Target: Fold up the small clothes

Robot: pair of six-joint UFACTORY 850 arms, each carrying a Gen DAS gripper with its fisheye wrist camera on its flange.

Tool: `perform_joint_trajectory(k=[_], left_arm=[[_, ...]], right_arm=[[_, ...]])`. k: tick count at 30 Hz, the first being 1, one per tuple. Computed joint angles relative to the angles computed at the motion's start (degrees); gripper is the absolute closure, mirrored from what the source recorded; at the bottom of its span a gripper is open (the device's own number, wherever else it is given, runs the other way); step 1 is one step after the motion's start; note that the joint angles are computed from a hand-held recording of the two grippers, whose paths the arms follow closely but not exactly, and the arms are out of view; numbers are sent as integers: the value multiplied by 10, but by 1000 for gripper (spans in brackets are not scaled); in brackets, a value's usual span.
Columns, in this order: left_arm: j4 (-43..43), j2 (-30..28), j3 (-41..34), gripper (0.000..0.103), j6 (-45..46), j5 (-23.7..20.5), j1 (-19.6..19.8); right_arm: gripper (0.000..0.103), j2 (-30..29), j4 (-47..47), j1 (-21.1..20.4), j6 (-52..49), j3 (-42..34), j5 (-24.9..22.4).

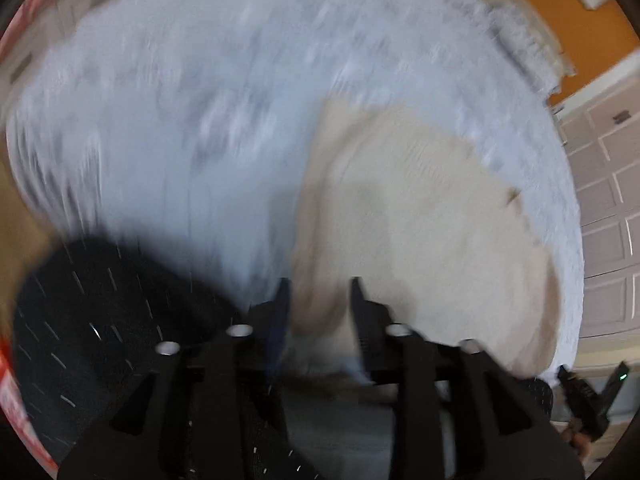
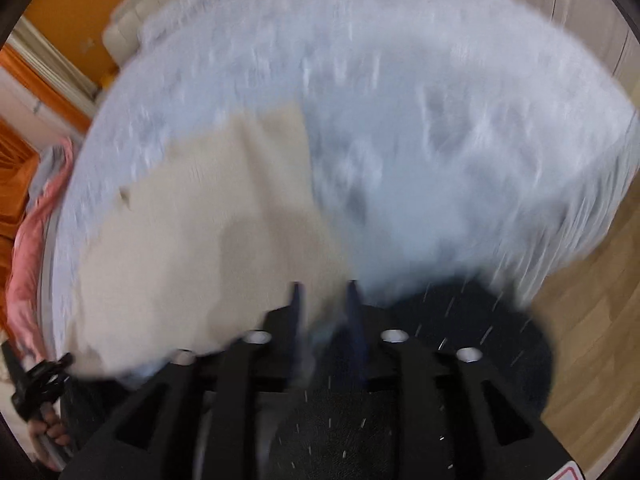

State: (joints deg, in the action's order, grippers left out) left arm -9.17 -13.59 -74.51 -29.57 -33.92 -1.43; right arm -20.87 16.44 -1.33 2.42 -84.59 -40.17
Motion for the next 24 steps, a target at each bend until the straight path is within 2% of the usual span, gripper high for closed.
perform_joint_trajectory(k=[2,4,8,11,13,14,15,16,19,21,23,24], left_arm=[[35,-14,-33,36,1,27,0],[11,-50,-79,28,43,36,5],[-90,-163,-191,27,128,3,17],[-85,-226,-250,29,102,-28,17],[-75,-252,-274,42,102,-44,15],[-63,-269,-295,62,103,-64,13],[-72,-276,-306,84,127,-73,12],[-84,-270,-299,92,146,-67,14],[-87,-231,-277,92,183,-26,14],[-75,-234,-293,92,173,-24,17],[-46,-255,-321,92,144,-30,19],[-22,-274,-339,92,122,-40,17]], right_arm=[[45,-18,18,-1,-33,-34,21],[45,-61,24,8,-57,-96,21],[43,-183,19,27,-60,-245,-18],[44,-263,1,36,-35,-347,-72],[44,-297,-33,46,-19,-384,-96],[57,-307,-36,49,-25,-392,-105],[93,-321,-32,51,-39,-412,-126],[94,-322,-29,54,-42,-414,-124],[95,-259,44,47,-105,-349,-46],[96,-239,64,38,-118,-337,-11],[96,-254,58,29,-96,-358,-8],[95,-282,36,25,-64,-388,-27]])
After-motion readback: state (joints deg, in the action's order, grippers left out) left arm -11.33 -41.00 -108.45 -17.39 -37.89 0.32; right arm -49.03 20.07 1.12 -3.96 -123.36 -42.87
